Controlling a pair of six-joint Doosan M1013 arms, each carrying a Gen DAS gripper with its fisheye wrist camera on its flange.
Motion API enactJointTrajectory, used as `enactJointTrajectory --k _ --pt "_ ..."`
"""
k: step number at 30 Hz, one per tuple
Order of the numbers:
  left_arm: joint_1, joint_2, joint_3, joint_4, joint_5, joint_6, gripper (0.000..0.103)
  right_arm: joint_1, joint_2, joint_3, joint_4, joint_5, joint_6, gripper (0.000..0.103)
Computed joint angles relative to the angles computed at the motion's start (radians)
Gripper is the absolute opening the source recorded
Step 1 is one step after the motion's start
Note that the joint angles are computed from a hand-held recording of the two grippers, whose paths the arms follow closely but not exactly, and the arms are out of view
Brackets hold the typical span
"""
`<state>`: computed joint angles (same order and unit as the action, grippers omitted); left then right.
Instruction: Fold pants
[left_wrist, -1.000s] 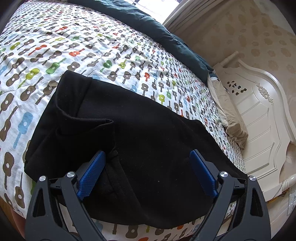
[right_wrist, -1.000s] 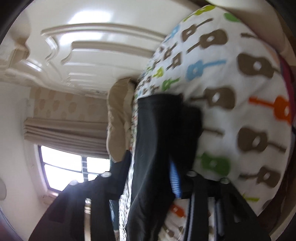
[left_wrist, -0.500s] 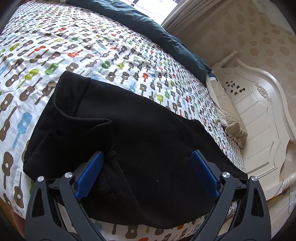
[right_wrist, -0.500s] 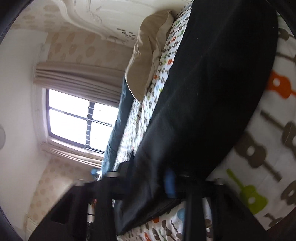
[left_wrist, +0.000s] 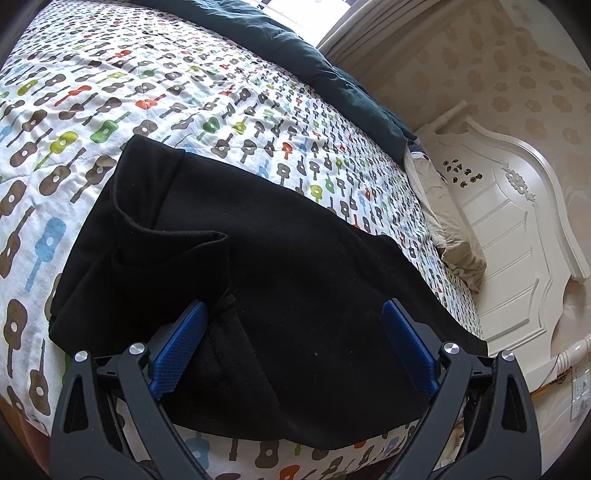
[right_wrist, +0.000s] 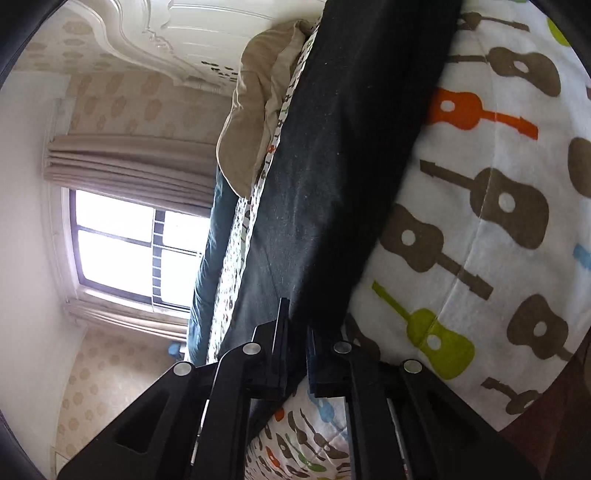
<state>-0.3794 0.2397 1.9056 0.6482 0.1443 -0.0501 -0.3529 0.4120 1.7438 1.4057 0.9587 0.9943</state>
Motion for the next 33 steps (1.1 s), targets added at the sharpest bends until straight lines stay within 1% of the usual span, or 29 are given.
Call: enactJointTrajectory --k 2,4,6,7,8,9,11,13,14,16,17,19,20,22,24,25,26,27,30,31,33 --pt "-0.001 -0.001 0.002 0.02 -0.002 -0.025 0.095 -0.009 0.008 -0.005 0.004 0.033 0.017 0.012" --pt "-0.003 -0.003 0.003 0.03 -0.004 -0.033 0.095 -0.025 0.008 -0.003 0.001 0.058 0.029 0.013" --pt "-0.005 -0.003 0.002 0.019 0.003 -0.011 0.095 -0.039 -0.001 -0.003 -0.028 0.061 0.033 0.015" --pt "-0.007 -0.003 -0.002 -0.001 0.011 0.019 0.095 -0.045 -0.008 -0.008 -0.059 0.054 0.044 0.026" --pt "-0.01 -0.003 -0.004 -0.006 0.023 0.038 0.095 -0.05 -0.018 -0.015 -0.104 0.031 0.056 0.036" --pt "-0.014 -0.002 -0.009 -0.007 0.038 0.054 0.095 -0.056 -0.03 -0.018 -0.13 0.011 0.051 0.039" --pt "-0.027 -0.002 -0.02 0.032 0.081 0.056 0.095 -0.063 -0.057 -0.038 -0.208 -0.06 0.052 0.05" --pt "-0.043 0.001 -0.034 0.071 0.134 0.063 0.095 -0.073 -0.07 -0.073 -0.266 -0.112 0.045 0.054" --pt "-0.05 0.003 -0.041 0.085 0.157 0.069 0.095 -0.077 -0.069 -0.09 -0.278 -0.134 0.039 0.06" --pt "-0.058 0.008 -0.053 0.086 0.192 0.091 0.095 -0.087 -0.05 -0.148 -0.325 -0.175 0.047 0.065" --pt "-0.058 0.009 -0.055 0.081 0.197 0.096 0.095 -0.091 -0.033 -0.18 -0.361 -0.175 0.069 0.065" --pt "-0.056 0.01 -0.057 0.07 0.199 0.093 0.095 -0.09 0.011 -0.259 -0.475 -0.187 0.146 0.065" --pt "-0.054 0.01 -0.057 0.064 0.197 0.09 0.095 -0.084 0.033 -0.299 -0.567 -0.194 0.212 0.065" --pt "-0.051 0.008 -0.056 0.05 0.197 0.089 0.095 -0.071 0.07 -0.364 -0.719 -0.177 0.286 0.065" --pt "-0.05 0.007 -0.058 0.044 0.204 0.093 0.095 -0.06 0.119 -0.442 -0.815 -0.134 0.305 0.065" --pt "-0.052 0.007 -0.061 0.044 0.218 0.101 0.095 -0.058 0.135 -0.463 -0.834 -0.116 0.3 0.065" --pt "-0.054 0.007 -0.065 0.046 0.229 0.108 0.095 -0.063 0.148 -0.474 -0.824 -0.096 0.278 0.065" --pt "-0.056 0.007 -0.068 0.055 0.24 0.111 0.095 -0.07 0.169 -0.496 -0.796 -0.055 0.257 0.065" --pt "-0.061 0.011 -0.08 0.065 0.274 0.141 0.095 -0.09 0.244 -0.583 -0.66 0.158 0.207 0.068" --pt "-0.06 0.014 -0.085 0.052 0.282 0.162 0.095 -0.088 0.254 -0.595 -0.645 0.211 0.194 0.068" --pt "-0.055 0.018 -0.087 0.027 0.283 0.192 0.095 -0.074 0.254 -0.612 -0.706 0.249 0.184 0.066"
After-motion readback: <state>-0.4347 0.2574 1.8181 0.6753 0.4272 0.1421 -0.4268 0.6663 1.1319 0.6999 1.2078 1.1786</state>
